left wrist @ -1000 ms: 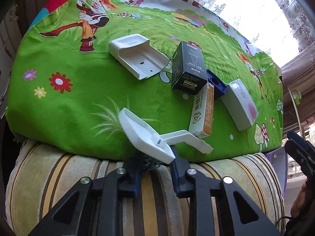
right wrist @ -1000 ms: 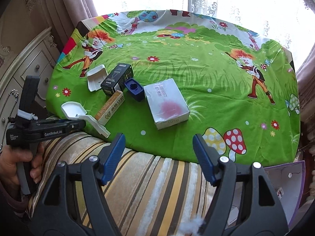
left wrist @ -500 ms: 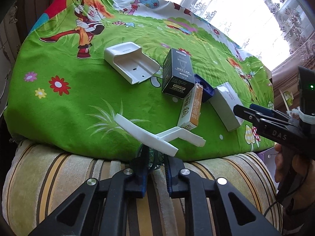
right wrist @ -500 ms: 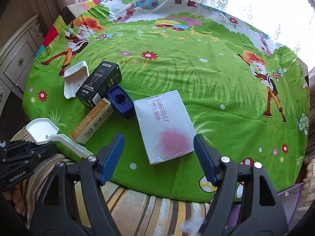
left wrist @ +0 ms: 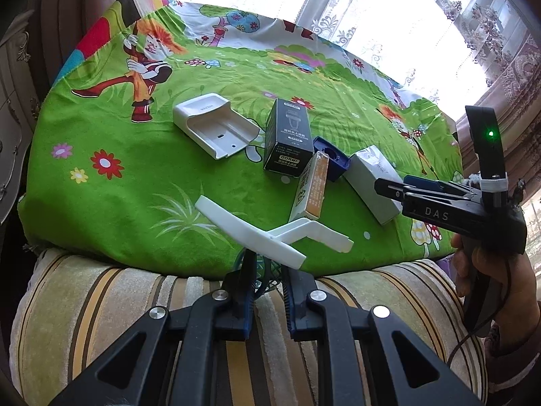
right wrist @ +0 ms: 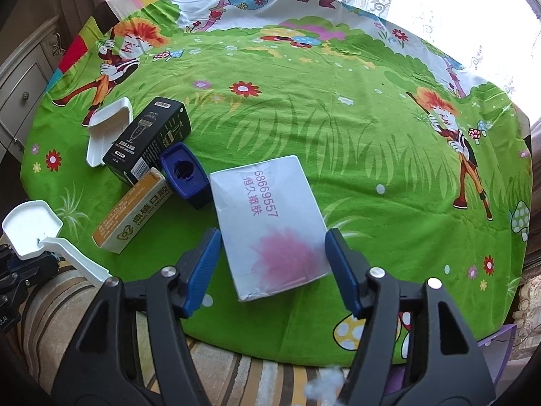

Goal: Organize rigid objects
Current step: 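Grasp the white box with pink print with the right gripper while the left holds the stand, then carry the stand and pink-print box over the purple box with both grippers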

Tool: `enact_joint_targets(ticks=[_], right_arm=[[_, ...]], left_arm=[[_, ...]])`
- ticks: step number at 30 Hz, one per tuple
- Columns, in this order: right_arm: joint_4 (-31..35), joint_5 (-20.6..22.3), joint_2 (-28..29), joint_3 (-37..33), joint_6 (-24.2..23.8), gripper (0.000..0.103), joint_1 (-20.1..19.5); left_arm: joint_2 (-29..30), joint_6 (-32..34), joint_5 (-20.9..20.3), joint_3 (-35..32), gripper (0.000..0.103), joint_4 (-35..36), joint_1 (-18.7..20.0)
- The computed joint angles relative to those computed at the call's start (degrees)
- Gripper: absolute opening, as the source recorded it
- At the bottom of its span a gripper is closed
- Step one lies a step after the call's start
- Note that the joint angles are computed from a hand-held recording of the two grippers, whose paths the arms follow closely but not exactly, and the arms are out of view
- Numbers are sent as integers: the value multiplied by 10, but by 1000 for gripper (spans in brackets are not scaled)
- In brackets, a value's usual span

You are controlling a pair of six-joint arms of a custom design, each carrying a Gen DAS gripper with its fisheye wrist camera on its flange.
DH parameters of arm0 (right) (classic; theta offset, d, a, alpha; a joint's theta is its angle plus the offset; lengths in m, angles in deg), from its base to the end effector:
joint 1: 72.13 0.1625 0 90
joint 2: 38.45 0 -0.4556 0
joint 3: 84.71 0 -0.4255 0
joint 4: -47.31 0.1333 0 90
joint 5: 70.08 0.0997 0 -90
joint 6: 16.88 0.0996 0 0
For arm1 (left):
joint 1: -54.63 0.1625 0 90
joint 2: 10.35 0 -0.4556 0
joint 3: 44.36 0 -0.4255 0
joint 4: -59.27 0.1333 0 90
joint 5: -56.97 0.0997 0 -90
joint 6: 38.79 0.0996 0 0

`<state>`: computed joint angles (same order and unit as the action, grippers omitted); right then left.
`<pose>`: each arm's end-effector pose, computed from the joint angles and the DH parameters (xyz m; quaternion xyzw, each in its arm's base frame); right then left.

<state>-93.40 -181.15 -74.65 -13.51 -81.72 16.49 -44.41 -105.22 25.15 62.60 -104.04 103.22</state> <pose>0.0773 -0.8394 0.1250 0.4909 -0.8415 0.0136 0.2251 -0.2352 -0.5961 -0.0408 -0.1910 0.8527 -0.3948 0.2838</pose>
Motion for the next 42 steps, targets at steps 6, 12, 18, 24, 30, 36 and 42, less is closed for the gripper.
enact_joint_targets(ticks=[6,12,18,24,30,36,42], right_arm=[[18,-1,9,-18,13,79,-2],[31,-3,17,-28,16,77,-6],[9,10,2,-10,9,76,-10],[3,52,-34,14,24,75,-18],[-5,87,-75,43,29,75,-26],[4,112,-111,68,38,75,-38],[13,133,-144,88,39,75,-50]], left_arm=[[5,-12,33,-11,15,45,-13],[14,-8,58,-34,15,101,-24],[16,-19,61,-42,15,125,-27],[20,-29,70,-54,15,159,-33],[22,-42,86,-66,15,196,-43],[30,-42,90,-79,15,217,-52],[43,-21,91,-99,15,218,-59]])
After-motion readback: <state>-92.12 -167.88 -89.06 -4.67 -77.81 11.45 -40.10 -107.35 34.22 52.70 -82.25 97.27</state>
